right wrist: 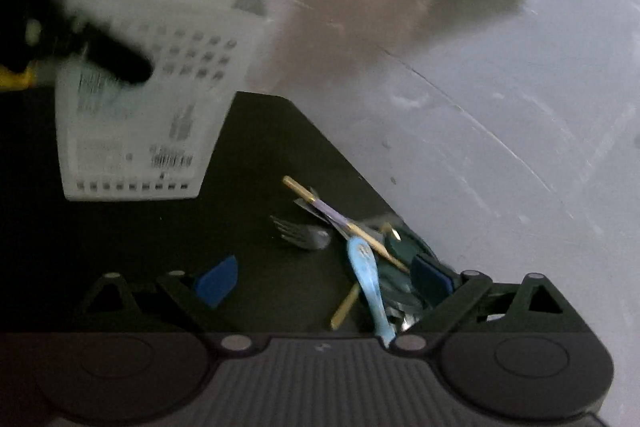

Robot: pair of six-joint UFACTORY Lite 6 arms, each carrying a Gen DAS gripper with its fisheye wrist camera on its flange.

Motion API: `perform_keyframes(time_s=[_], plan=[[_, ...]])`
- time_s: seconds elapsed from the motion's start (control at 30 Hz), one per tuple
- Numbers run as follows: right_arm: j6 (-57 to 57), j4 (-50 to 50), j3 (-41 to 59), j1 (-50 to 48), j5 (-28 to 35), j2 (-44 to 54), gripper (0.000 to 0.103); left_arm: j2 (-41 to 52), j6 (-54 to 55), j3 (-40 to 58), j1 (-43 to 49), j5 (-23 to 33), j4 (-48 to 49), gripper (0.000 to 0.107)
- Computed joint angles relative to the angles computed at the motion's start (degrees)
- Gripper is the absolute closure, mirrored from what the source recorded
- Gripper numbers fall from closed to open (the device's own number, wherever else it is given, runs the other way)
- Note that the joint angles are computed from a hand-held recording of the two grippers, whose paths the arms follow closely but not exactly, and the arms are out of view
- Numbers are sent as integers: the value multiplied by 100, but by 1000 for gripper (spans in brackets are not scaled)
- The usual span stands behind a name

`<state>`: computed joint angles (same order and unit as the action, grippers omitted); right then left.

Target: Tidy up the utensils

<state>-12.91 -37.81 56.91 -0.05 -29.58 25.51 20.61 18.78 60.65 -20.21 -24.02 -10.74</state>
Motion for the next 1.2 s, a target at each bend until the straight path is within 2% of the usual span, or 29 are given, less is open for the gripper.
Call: perform_keyframes(time_s=[0.2, 0.3, 0.43, 0.6, 0.67, 0.73, 1.0, 1.2], plan=[[373, -872, 1007, -76, -429, 1010, 12, 27, 1216, 21, -345, -166, -1340, 27], [673, -1361, 1478, -58, -487, 1380, 19, 82, 1486, 73, -440, -245, -1746, 27], [1062, -1799, 1770, -85, -449, 1557, 40, 141, 1711, 166, -499, -236, -2056, 27], [1908, -2609, 2231, -220, -543, 1896, 53, 157, 1912, 244, -508, -148, -2184, 27], [2112, -2912, 2156, -253, -590, 1825, 75, 160, 1995, 268, -496, -94, -2186, 26], [1732, -2737, 1888, -203, -587, 1692, 86, 149, 1966, 272, -470, -46, -2120, 26], [2851, -3078, 1703, -228, -491, 1241, 90, 127, 1569, 261, -326, 89, -1559, 27], [4697, -3950, 1555, -276, -468, 569, 93, 176, 594, 340, -84, 274, -736, 27]])
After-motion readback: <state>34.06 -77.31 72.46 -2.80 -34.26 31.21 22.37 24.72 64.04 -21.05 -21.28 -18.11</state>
